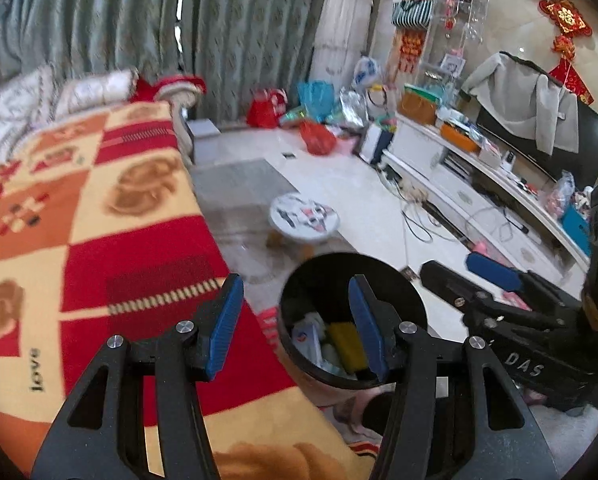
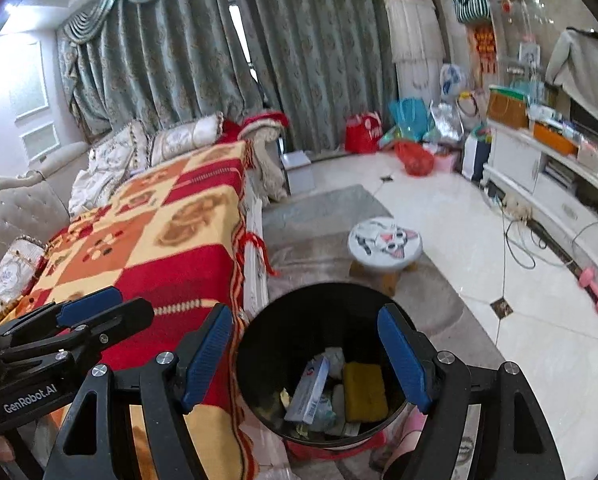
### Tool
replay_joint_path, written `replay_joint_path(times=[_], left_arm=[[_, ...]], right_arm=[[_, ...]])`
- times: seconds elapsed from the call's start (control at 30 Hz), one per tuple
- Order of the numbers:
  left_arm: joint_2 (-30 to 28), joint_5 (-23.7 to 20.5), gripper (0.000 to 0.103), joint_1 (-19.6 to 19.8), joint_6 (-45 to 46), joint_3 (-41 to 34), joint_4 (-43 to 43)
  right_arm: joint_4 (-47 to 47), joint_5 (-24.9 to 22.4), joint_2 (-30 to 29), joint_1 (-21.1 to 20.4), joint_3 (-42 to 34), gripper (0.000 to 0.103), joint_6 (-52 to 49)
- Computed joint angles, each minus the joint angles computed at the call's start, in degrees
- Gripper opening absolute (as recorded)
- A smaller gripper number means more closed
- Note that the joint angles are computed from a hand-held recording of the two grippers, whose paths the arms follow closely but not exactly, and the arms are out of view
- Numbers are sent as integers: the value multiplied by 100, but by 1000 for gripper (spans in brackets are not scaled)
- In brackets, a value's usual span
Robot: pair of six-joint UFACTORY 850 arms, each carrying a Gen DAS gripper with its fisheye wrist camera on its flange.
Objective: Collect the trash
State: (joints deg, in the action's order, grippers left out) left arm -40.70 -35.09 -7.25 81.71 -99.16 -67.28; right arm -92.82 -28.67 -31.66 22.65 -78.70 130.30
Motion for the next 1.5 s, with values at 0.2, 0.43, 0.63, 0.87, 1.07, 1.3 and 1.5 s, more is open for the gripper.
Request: replay_joint_path(times=[0.2,0.43,0.63,0.87,1.07,1.3,1.5], left_arm=[[273,79,53,122,651,316,-636],[422,72,54,212,960,460,-1052],[553,268,54,247,1341,611,-1436],[634,332,53,289,1676,719,-1732],[667,437,54,294,1800,775,-1827],[638,431,54,309,1810,746,-1852],[632,430,54,312,1850,738,-1883]], right_arm=[[-116,-329,142,144,20,74,82],[-118,-514,237,239,17,75,-17],[-139,-658,254,310,-21,75,-36],[-118,-717,235,357,-84,76,-130],[-98,-744,219,370,-110,78,-149],[-46,-714,245,376,-99,79,-198],[-17,-723,246,385,-108,79,-225]])
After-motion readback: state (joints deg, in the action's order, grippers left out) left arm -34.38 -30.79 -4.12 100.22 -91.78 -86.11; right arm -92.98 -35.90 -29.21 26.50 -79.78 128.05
